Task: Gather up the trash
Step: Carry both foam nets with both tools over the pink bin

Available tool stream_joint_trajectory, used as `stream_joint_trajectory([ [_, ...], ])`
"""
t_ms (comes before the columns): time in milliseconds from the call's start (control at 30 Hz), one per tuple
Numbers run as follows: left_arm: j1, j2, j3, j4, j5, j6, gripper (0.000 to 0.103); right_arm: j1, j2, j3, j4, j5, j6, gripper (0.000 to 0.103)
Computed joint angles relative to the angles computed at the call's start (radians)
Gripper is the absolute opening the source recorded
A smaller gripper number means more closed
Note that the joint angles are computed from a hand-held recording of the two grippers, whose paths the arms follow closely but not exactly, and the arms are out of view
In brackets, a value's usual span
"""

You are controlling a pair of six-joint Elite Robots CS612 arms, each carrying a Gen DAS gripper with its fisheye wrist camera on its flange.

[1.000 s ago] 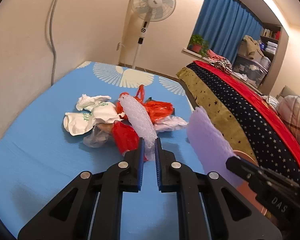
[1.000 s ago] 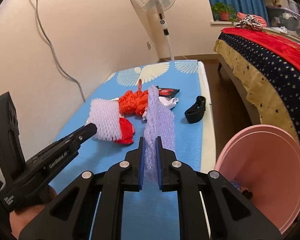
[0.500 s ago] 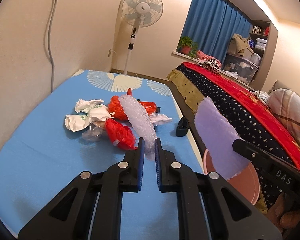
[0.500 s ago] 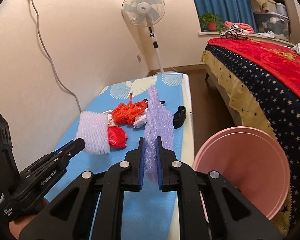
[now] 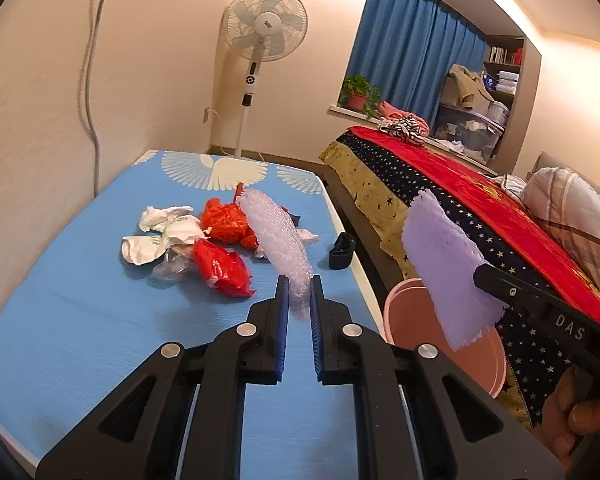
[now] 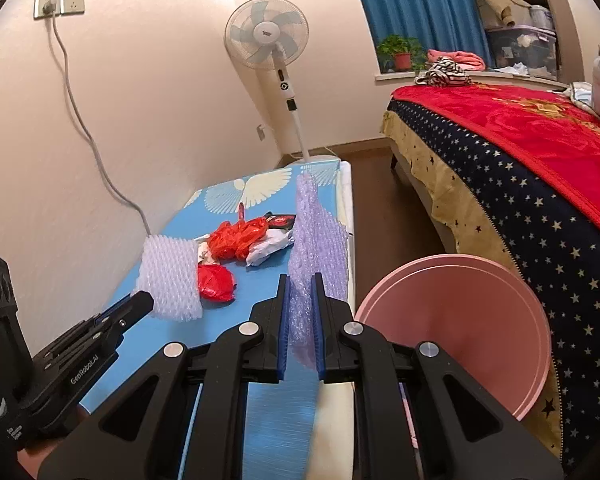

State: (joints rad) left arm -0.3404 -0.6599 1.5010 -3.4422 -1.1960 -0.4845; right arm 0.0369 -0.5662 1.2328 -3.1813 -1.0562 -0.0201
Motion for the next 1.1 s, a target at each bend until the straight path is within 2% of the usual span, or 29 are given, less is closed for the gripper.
stream_joint_trajectory([
  [1100,-0.006,0.016,-0.026,0.008,-0.034,0.035,0.010,-0.005,0.003,-0.002,-0.054,-0.078,0.063,0.011],
])
